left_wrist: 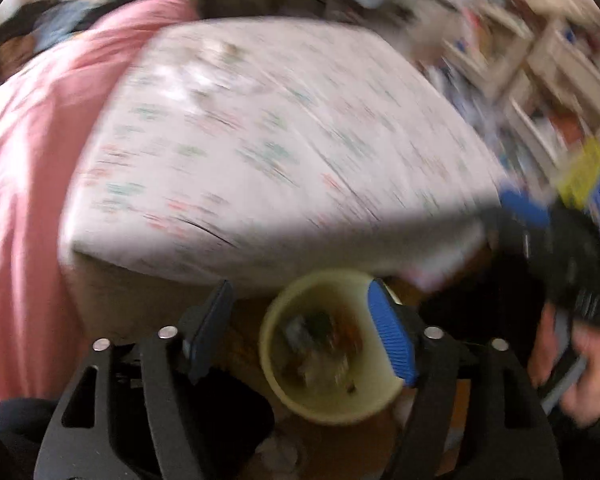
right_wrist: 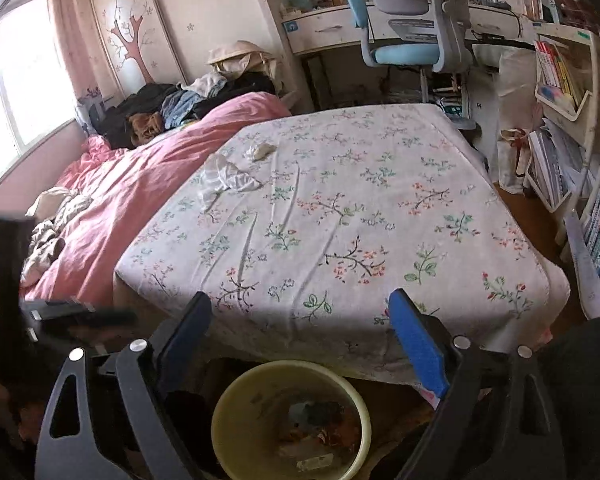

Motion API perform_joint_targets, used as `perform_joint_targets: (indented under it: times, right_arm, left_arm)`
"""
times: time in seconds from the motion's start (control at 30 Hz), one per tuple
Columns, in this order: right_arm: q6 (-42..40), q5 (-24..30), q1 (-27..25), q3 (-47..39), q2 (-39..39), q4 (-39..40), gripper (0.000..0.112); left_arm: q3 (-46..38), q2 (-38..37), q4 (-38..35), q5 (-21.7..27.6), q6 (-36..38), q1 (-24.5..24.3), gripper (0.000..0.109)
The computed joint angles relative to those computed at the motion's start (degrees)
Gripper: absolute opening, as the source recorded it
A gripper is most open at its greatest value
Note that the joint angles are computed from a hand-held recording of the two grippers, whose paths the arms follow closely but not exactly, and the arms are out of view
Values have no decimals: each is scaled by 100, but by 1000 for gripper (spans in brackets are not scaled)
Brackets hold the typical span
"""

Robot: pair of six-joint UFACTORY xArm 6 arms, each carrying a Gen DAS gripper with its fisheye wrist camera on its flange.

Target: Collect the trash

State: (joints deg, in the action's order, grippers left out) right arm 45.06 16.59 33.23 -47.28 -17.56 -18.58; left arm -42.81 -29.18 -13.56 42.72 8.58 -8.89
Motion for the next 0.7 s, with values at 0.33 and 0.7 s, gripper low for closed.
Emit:
perform_joint_targets:
  times: [0.33,0.7]
  right_arm:
    - [117,157,173,150,-137,-482,88]
    - [140,242,247,99,-79,-552,90]
  left_arm:
    - [137,-110,70,-1035,-1107,568,82]
    - [163,-159,127,-1013,-1171,612,83]
